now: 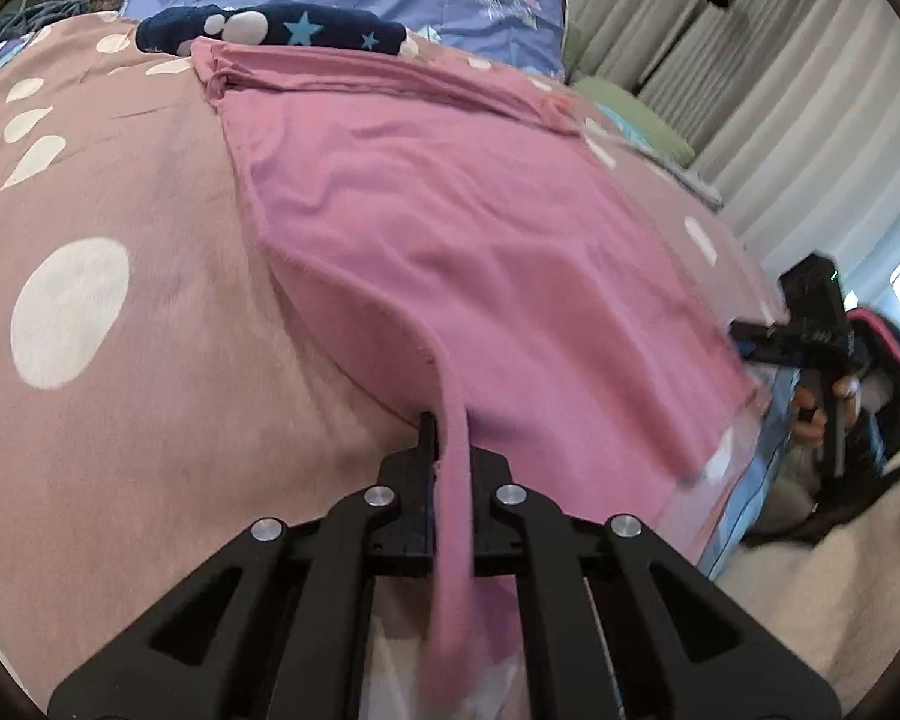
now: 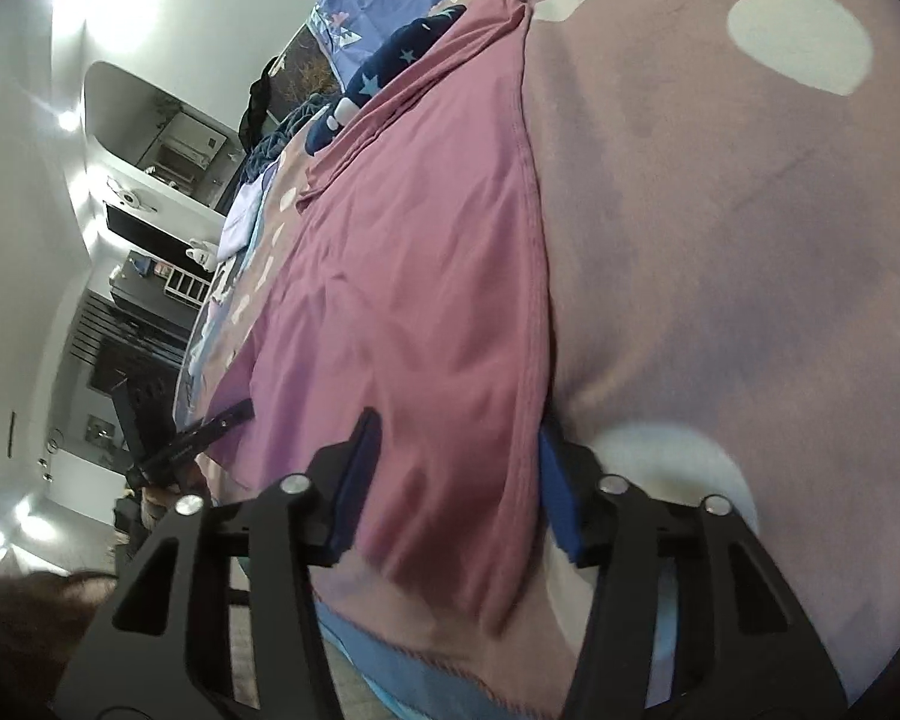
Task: Fold small clothes
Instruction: 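Close the left tool on the hem while the right tool grips the hem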
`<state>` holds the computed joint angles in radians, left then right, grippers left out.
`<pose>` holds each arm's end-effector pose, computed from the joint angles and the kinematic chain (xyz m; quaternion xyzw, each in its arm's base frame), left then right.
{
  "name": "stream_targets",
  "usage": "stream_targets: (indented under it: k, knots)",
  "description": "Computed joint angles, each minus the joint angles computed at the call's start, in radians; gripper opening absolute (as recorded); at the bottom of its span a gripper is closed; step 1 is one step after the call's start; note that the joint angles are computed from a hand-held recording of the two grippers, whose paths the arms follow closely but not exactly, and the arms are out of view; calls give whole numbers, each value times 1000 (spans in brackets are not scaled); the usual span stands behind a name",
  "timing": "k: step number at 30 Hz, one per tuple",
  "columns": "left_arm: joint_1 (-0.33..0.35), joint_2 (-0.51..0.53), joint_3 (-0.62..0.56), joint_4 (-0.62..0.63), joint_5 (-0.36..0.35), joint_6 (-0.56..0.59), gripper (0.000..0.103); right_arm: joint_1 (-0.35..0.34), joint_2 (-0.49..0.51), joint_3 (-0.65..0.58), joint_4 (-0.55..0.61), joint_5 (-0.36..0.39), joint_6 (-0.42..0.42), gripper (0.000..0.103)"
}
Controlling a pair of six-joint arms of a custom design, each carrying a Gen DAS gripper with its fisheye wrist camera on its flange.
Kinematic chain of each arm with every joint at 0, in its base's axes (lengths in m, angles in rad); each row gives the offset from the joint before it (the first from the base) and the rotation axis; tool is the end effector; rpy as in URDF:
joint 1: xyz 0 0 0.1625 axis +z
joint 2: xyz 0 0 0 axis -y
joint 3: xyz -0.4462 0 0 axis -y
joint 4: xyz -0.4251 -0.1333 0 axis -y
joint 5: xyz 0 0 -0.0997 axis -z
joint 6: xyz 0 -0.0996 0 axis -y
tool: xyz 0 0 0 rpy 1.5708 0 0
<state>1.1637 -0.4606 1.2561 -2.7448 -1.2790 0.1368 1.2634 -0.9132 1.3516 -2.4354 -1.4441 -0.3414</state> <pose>-0.1780 -0.8218 0.0054 0.2347 0.9433 -0.2037 0.1164 -0.0998 -0.7964 0.2865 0.0300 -0.9751 0.2198 0.0086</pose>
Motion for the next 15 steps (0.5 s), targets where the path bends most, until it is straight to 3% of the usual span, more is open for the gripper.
stream_targets:
  k: [1,2,4,7,11,15]
  knots:
    - [-6,-6,12,-27,7,6,4,1,2,-3,4,-5,8,26]
    - [-11,-14,26,-53,7,10,4,-4,1,-5,14,10,29,9]
    - [-21,-49,73,-126,-1,17,4,-22,-17,21,-17,89,61,8]
    - [-38,-111,149,-228,-8,46,1,-42,-65,97,-145,273,12,6]
    - [-46,-136,189,-250,44,48,1,-36,-67,84,-99,223,-9,8]
    - [-12,-114,191,-201,38,-31,1,-59,-44,60,-39,174,80,12]
